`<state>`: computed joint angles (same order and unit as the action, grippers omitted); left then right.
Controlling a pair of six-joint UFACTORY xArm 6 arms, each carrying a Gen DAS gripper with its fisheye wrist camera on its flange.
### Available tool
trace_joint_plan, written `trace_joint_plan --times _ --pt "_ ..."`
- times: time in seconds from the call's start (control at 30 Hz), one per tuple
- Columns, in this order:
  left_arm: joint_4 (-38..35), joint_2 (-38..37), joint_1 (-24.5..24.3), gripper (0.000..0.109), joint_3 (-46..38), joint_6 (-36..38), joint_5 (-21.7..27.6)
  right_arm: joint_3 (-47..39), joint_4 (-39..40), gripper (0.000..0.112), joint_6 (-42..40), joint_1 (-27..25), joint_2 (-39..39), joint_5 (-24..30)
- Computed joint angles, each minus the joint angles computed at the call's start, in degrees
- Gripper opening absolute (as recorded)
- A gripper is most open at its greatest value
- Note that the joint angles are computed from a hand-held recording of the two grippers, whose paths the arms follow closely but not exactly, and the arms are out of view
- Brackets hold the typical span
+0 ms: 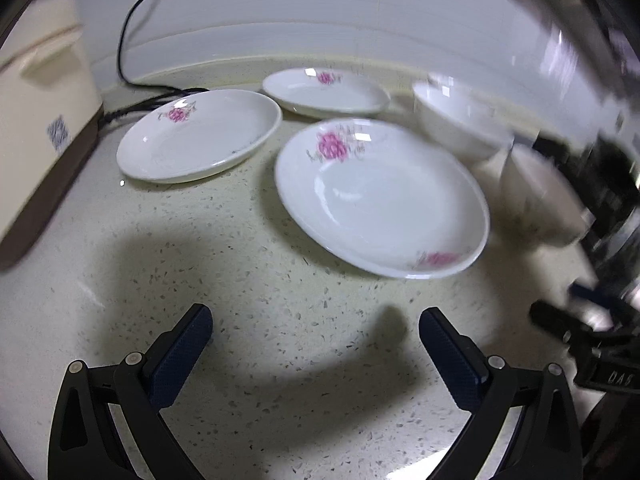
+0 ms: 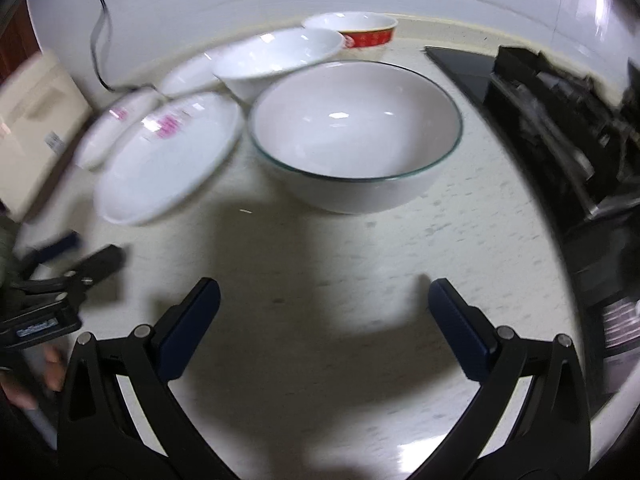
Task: Organize plates and bowls
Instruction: 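Grasp the large pink-flower plate rim with the left gripper while the right grasps an oval flower plate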
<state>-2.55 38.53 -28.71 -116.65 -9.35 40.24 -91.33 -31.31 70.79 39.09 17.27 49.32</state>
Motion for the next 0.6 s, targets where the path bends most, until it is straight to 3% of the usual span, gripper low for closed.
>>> trace_joint_plan --times 0.1,0.23,0.4,0.5,0.6 --pt "-3.05 -1.48 0.83 0.103 2.75 -0.26 -2.65 1.22 -0.67 0.103 1.54 0.18 -0.45 -2.84" --pt "-2.01 -0.86 0.74 0.103 1.7 -1.69 -2.27 1.9 -1.04 0.103 3.22 0.02 -0.3 -6.28" --pt "-1.26 0.15 1.19 0.103 0.06 -4.66 -1.83 -1.45 -1.52 0.103 5.01 0.57 2.25 -6.76" --pt "-5.51 2.62 2.36 0.103 -3.54 -6.22 -2.39 -3.04 -1.4 0.103 7.3 -0.31 4.11 -11.06" --pt "-5.34 5.57 2.8 0.103 -8.06 -10.31 -1.89 -4.67 -2.16 0.103 11.01 -1.16 6.24 -15.89"
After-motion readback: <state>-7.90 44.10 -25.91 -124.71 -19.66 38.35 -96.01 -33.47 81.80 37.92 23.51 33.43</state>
